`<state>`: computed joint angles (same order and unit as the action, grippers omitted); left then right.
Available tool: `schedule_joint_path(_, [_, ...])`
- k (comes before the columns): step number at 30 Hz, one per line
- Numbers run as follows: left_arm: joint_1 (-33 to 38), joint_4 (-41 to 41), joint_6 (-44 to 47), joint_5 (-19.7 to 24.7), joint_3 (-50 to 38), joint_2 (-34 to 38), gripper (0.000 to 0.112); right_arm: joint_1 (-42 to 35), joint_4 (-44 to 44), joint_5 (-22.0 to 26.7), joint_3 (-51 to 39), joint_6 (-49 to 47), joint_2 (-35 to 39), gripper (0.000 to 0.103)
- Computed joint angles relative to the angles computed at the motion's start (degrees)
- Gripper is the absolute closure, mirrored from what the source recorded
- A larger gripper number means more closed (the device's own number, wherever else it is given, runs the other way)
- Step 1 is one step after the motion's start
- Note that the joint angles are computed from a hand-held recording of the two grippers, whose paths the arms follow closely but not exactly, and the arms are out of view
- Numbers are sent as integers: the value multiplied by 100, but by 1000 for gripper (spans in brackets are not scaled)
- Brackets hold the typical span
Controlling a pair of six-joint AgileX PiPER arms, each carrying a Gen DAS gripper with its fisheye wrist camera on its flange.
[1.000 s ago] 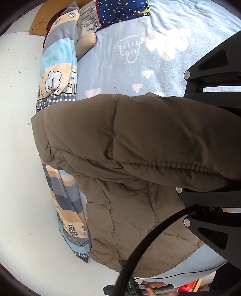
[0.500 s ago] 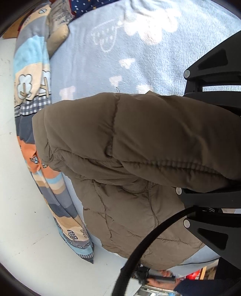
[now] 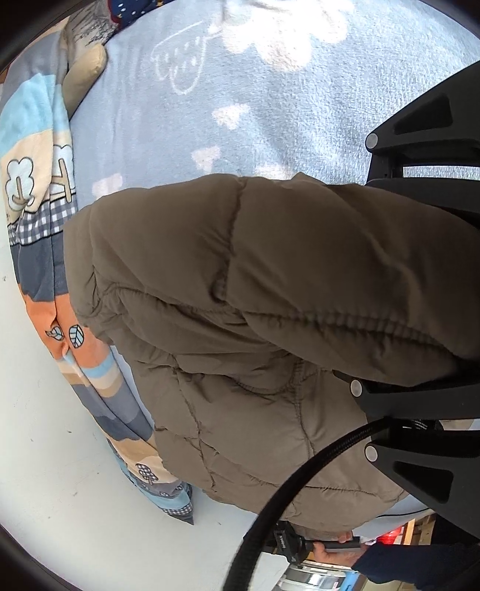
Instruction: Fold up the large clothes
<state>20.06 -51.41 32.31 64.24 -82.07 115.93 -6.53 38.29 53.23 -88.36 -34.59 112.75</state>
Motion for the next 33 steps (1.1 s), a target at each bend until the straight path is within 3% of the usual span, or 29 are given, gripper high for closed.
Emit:
schedule_joint_path(5, [-145, 96, -64, -273, 207, -614, 81, -46, 98, -133, 212, -131, -173, 57])
schedule_joint_path(15, [155, -123, 243, -40, 607, -1350, 82, -174, 361, -186, 728, -596, -917, 62])
schedule_joint_path(27, [657, -270, 500, 401, 1197, -2419, 82, -536, 637, 454, 1195, -948, -2141, 63])
schedule_joint_path(33, [687, -345, 452, 412, 1585, -2945, 82, -914, 874, 904, 1716, -1194, -3015, 63])
